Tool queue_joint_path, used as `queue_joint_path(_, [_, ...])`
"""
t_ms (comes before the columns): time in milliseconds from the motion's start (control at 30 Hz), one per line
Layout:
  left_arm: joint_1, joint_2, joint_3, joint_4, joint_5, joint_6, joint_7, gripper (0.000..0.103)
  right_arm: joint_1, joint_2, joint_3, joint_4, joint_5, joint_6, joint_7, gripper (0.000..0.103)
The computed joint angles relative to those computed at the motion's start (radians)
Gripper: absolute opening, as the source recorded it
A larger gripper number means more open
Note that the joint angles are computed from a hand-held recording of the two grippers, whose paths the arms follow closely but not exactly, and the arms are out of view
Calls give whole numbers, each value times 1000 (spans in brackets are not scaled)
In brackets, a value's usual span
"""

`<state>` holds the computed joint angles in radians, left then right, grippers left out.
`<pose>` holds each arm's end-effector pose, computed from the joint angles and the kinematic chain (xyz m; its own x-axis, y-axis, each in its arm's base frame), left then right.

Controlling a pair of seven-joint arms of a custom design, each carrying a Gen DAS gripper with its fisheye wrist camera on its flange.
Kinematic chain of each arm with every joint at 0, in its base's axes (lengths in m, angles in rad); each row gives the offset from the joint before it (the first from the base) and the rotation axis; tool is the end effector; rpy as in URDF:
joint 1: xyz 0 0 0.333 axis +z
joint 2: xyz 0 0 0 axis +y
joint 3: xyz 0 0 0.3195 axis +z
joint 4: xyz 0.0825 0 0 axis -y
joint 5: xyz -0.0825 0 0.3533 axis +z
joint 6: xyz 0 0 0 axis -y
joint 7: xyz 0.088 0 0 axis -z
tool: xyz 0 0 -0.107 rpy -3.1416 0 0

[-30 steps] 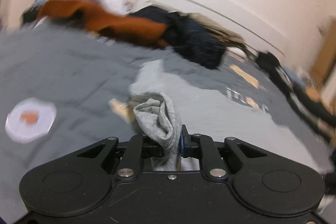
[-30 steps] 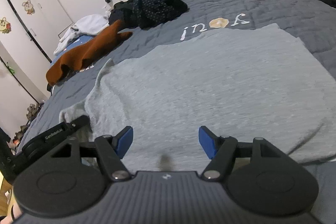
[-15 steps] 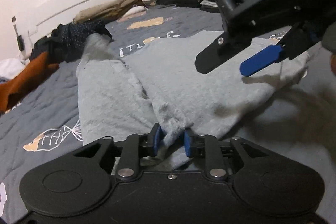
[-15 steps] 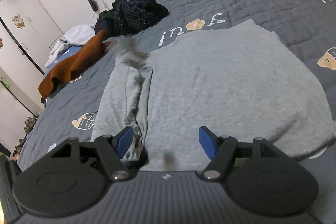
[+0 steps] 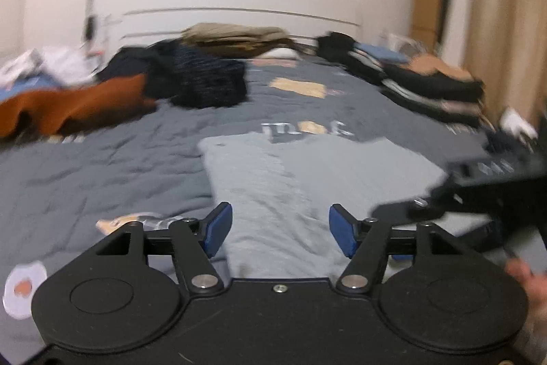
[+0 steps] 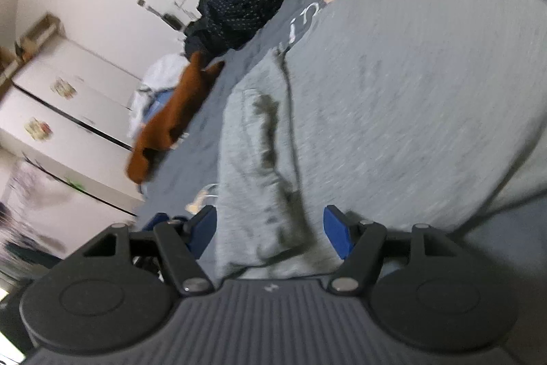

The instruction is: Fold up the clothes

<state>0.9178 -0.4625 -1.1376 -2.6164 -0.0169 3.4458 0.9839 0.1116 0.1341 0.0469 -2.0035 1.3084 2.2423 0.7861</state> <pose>0.4328 -0.1340 0.4645 0.1220 -0.9864 0.1106 -0.4516 -0.1543 -0.8788 0.5655 0.1179 0.4397 0.2541 -0.5704 -0.7811 -0.9223 0.1003 -0.3732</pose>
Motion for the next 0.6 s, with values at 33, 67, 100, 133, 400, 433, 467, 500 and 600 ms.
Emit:
queue_joint_path(33, [-5,7,10,-2,-12,0,-15,65,0,5,1,1,8,-6,5,68])
queue_joint_path(67, [-12,14,23,-5,-22,4,-25,65,0,10,3,2,16,-12,10,68])
queue_joint_path(100, [-16,15,33,-9,-31,8,-32,65,1,16,5,3,19,-10,21,68])
queue_joint_path(133, [-16,13,37,-12,-39,9,-34,65,3,25,7,4,24,-8,35,68])
queue_joint_path(400, [-101,46,131,-45,-86,23,-4,65,16,67,34,8,79,45,47,68])
queue_joint_path(433, [-110,50,138,-48,-95,27,5,65,15,69,37,8,95,44,43,68])
queue_joint_path(467, [-120,55,145,-52,-106,32,15,65,15,71,39,9,109,41,41,68])
queue_joint_path(500, [-131,60,154,-55,-117,36,25,65,16,72,40,10,117,41,49,68])
queue_joint_path(600, [-180,70,197,-67,-145,45,55,65,15,63,41,8,143,17,40,69])
